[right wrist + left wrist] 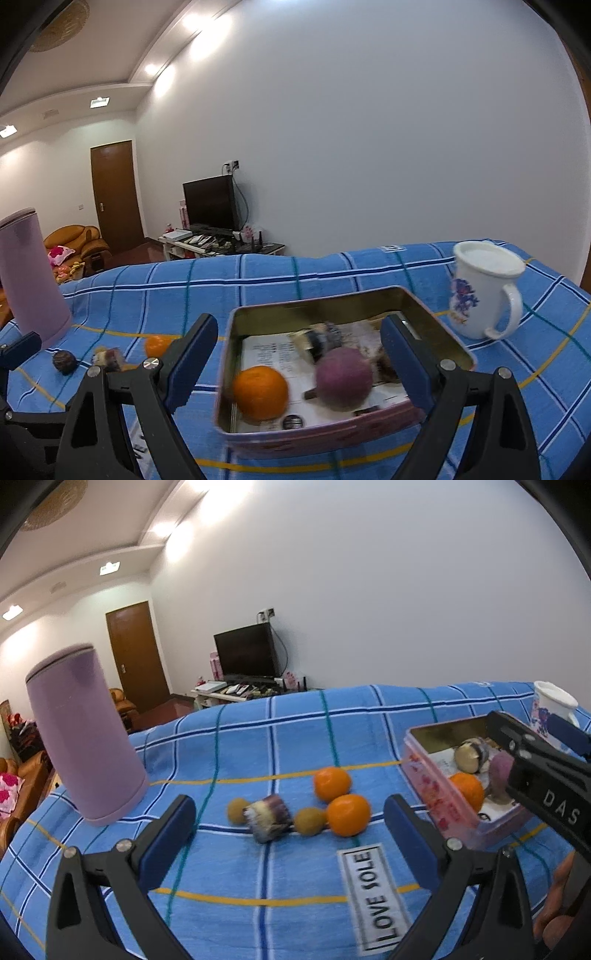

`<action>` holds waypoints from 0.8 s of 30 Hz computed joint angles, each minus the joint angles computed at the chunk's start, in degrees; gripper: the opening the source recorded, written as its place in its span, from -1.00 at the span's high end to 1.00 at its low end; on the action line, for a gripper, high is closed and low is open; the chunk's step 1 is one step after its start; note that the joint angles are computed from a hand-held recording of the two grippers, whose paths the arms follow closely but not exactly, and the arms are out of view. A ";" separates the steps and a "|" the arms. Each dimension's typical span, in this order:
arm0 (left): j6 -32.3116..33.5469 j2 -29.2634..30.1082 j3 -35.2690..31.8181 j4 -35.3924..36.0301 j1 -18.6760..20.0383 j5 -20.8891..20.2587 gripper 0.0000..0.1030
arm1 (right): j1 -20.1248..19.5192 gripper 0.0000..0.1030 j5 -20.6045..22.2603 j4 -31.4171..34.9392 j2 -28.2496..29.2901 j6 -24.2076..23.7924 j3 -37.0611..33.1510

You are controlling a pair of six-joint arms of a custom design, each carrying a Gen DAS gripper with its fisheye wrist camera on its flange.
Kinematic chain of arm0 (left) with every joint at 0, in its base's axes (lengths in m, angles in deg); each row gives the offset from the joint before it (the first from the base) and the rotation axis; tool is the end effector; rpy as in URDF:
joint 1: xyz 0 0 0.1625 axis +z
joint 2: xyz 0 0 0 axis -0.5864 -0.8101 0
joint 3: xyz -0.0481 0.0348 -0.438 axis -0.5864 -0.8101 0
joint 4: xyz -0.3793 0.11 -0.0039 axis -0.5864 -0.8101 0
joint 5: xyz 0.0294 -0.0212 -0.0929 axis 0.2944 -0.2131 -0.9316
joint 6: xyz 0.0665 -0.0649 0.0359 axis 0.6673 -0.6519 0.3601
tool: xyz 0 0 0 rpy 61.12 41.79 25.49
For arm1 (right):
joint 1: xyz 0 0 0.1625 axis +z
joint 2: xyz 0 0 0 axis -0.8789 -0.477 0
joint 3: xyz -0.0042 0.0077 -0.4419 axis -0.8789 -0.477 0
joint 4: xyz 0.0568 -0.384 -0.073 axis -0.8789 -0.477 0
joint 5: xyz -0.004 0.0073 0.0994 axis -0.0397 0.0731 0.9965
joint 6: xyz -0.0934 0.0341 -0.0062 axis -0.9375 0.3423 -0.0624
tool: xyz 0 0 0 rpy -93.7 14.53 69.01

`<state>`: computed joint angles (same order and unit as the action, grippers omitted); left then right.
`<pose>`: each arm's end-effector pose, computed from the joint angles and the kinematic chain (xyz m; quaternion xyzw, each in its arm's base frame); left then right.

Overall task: Organize fruits
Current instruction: 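Move the right tool to a mandarin while the left tool approaches the mangosteen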

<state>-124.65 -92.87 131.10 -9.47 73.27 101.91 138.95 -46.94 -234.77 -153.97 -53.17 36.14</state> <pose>-0.3941 -0.5866 -0.0792 0.2099 0.7653 -0.4681 0.3888 0.0035 -0.5528 0.3517 0.1663 -0.7598 0.5409 0.3202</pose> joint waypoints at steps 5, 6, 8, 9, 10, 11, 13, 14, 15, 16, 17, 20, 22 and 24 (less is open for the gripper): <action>-0.88 -1.71 1.91 -0.09 1.02 -0.81 -1.00 | 1.77 -0.76 -0.88 -0.56 1.71 -0.23 0.12; -1.06 -2.06 2.34 -0.27 1.20 -1.05 -1.00 | 2.03 -0.76 -1.06 -0.62 2.01 -0.20 0.08; -1.53 -2.72 3.02 -0.40 1.61 -1.52 -1.00 | 2.77 -0.76 -1.60 -0.59 2.61 0.19 0.08; -2.05 -3.06 3.42 -0.14 1.83 -1.69 -1.00 | 2.97 -0.76 -1.72 -0.56 2.83 0.30 0.04; -2.63 -3.31 3.61 0.38 2.09 -1.90 -1.00 | 3.28 -0.76 -1.94 -0.63 3.17 0.34 -0.02; -3.45 -3.48 3.61 1.27 2.38 -2.33 -1.00 | 3.56 -0.76 -2.14 -0.67 3.51 0.25 -0.21; -5.66 -3.78 3.57 3.35 2.89 -2.88 -1.00 | 4.14 -0.76 -2.34 -0.60 4.09 -0.06 -0.35; -7.36 -3.89 3.44 5.03 3.21 -3.34 -1.00 | 4.44 -0.76 -2.42 0.11 4.24 -0.26 -0.39; -9.27 -3.96 3.28 6.89 3.48 -3.69 -1.00 | 4.67 -0.76 -2.55 0.91 4.30 -0.44 -0.47; -11.38 -4.22 3.36 8.69 3.84 -3.79 -1.00 | 4.92 -0.76 -2.83 1.97 4.39 -0.66 -0.66; -13.34 -4.31 3.22 10.47 4.19 -3.89 -1.00 | 5.34 -0.76 -3.43 3.13 4.49 -0.95 -0.87; -19.97 -4.17 2.12 17.35 5.41 -4.05 -1.00 | 6.22 -0.76 -4.66 5.85 5.02 -1.69 -1.59; -23.33 -4.65 2.10 20.56 6.39 -3.90 -1.00 | 6.94 -0.76 -6.03 8.08 5.60 -2.47 -2.36; -26.24 -4.79 1.83 23.17 7.20 -3.80 -1.00 | 7.70 -0.76 -7.68 10.24 6.27 -3.34 -3.27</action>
<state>-150.90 -97.67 132.93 13.69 80.46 98.11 146.65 -54.62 -224.54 -147.70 -56.51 32.87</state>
